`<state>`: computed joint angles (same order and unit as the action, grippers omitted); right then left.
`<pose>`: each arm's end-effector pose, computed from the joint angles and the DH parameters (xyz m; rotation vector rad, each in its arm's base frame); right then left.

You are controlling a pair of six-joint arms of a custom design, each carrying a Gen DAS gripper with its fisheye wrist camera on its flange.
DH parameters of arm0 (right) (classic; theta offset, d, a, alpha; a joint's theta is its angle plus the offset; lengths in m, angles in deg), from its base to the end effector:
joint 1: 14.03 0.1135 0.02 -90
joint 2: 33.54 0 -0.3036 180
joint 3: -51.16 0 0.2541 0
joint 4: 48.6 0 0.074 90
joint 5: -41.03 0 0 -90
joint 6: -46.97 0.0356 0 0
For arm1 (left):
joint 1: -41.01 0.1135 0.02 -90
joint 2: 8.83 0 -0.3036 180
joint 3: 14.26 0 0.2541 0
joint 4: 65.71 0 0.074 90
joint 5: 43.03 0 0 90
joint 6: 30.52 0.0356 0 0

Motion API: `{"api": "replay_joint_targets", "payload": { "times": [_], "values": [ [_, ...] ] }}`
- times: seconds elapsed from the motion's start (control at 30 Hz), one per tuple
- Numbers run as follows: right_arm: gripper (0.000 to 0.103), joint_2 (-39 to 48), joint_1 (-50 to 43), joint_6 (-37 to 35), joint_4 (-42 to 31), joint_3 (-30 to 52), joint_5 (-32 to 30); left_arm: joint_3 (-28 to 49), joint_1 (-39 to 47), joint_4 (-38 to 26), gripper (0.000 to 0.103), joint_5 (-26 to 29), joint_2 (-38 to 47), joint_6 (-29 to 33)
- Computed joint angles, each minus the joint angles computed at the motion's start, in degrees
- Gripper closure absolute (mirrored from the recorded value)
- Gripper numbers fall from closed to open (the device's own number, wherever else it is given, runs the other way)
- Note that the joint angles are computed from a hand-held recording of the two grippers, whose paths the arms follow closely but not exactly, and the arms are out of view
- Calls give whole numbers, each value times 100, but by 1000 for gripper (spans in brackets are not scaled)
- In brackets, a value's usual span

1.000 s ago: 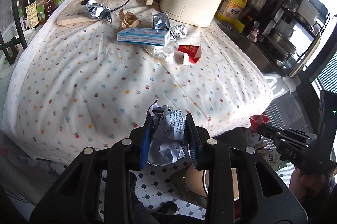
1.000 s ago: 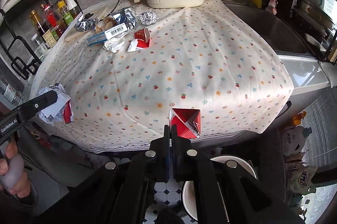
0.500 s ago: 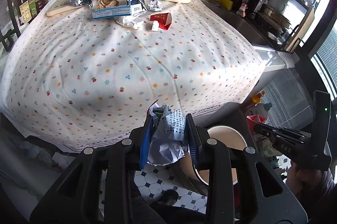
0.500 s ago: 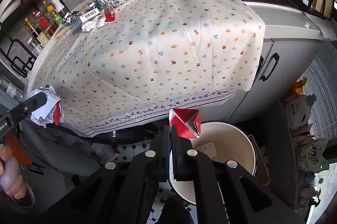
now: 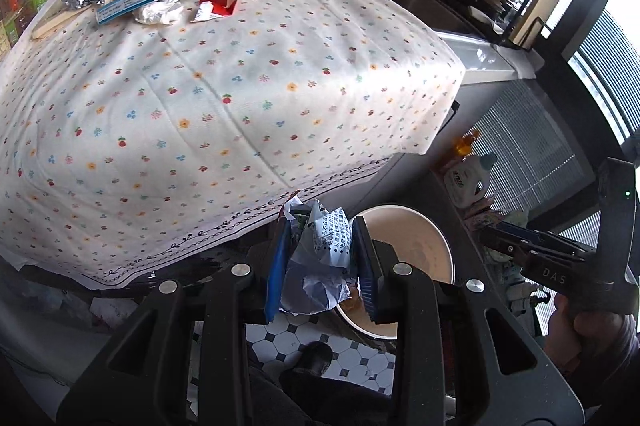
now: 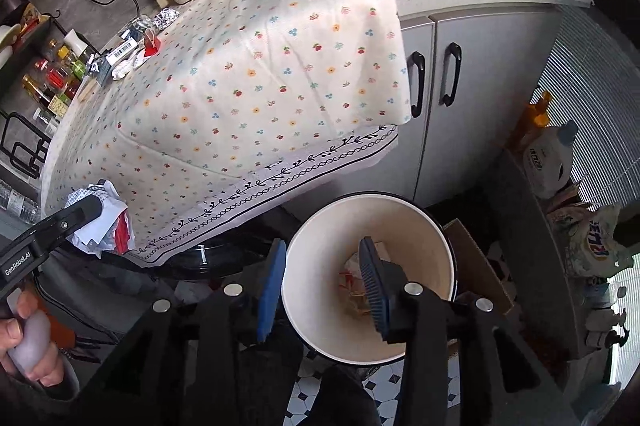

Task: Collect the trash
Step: 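Carry crumpled paper and red cup to the bin and release both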

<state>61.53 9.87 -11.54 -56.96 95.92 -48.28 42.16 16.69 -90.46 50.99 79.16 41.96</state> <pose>0.2435 0.1074 0.1268 0.1787 2.6267 0.3291 0.2601 -0.1203 0.1928 0.1813 2.5868 -0.3652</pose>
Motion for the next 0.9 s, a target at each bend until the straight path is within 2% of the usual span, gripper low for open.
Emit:
{"api": "replay_joint_targets", "payload": {
  "times": [0.13,0.33,0.4,0.6,0.63,0.67,0.7,0.77,0.83,0.9],
  "values": [
    [57,-450,-134,159,-143,-355,172,195,-366,118,72,174,322,-47],
    [37,-1330,-192,503,-521,-869,512,488,-917,285,72,435,809,-17],
    [29,-1716,-125,594,-752,-1009,701,613,-1090,323,71,532,999,-19],
    [15,-2707,-52,841,-1546,-1268,1090,964,-1511,378,67,902,1408,-49],
    [14,-2837,-77,871,-1656,-1305,1129,1005,-1535,407,56,1071,1446,-43],
    [14,-2935,-120,898,-1731,-1335,1137,1060,-1580,393,34,1131,1466,-6],
    [14,-3011,-171,917,-1795,-1356,1137,1092,-1670,371,26,936,1437,13],
    [14,-3105,-201,993,-1896,-1360,1216,1073,-1741,395,21,647,1317,55],
    [14,-3073,-233,965,-1893,-1302,1215,1048,-1586,348,16,848,1198,49],
    [14,-2967,-204,928,-1824,-1202,1224,917,-1440,358,8,804,970,58]
  ]
}}
